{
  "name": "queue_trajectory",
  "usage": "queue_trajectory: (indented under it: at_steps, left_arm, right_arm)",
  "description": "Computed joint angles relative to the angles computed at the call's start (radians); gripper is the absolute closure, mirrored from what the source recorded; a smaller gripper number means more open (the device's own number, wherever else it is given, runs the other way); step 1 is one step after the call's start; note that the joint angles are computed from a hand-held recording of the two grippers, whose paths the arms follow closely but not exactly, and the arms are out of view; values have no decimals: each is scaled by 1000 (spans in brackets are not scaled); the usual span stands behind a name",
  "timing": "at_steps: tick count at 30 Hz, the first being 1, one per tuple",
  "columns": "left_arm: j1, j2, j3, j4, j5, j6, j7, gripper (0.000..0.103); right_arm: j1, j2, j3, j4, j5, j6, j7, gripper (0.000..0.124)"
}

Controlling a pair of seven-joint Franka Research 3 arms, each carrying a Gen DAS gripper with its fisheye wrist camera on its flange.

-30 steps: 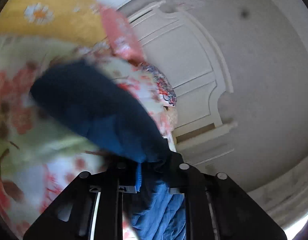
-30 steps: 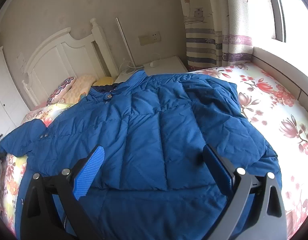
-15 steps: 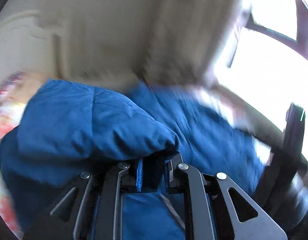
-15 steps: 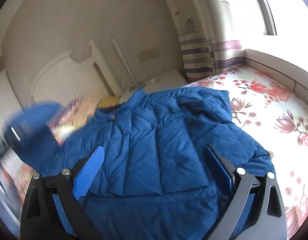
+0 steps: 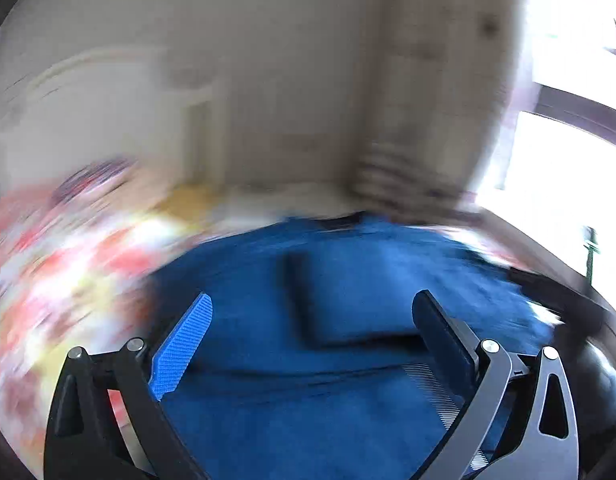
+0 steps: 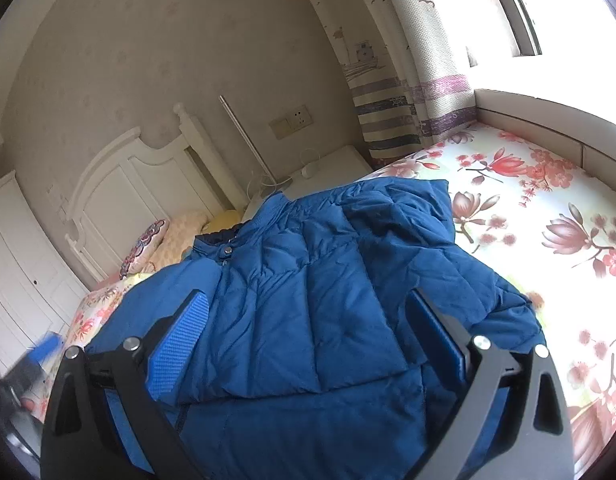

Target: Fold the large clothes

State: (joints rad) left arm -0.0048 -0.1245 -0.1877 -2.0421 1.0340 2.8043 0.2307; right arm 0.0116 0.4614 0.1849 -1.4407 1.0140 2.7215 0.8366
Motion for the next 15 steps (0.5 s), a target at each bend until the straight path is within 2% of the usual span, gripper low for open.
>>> queue_trajectory:
  at_steps: [1,2,4,6,10,12,13,15]
  left_arm:
    - [-1,-6,13,-18,-72,-40,30,4]
    - [-10,-5,32,-37,-195,-92,107,4]
    - [-14,7,44,-58,-303,-116,182,4]
    - [-15,36,41,-61,-332,-101,209,4]
    - [-25,48,38,-58,-391,-153,266,4]
    - [-27,58,40,-49,-410,-163,273,4]
    - [-23,81,44,-34,-410,-153,273,4]
    - [-20,66,51,-63,-415,-112,256,4]
  right_arm:
    - [6,0,-3,0,-13,-1,0,26]
    - [16,0,-8,0,-37,-2,-1,26]
    - [33,-2,-14,-3,-81,3,-10,26]
    - [41,-20,-1,-24,-101,24,-69,26]
    - [70,-98,29,-104,-128,19,-252,26]
    - [146,-126,-6,-143,-252,61,-263,26]
    - [220,-127,-56,-157,-394,94,-211,26]
    - [381,-99,-203,-157,-722,161,-6,26]
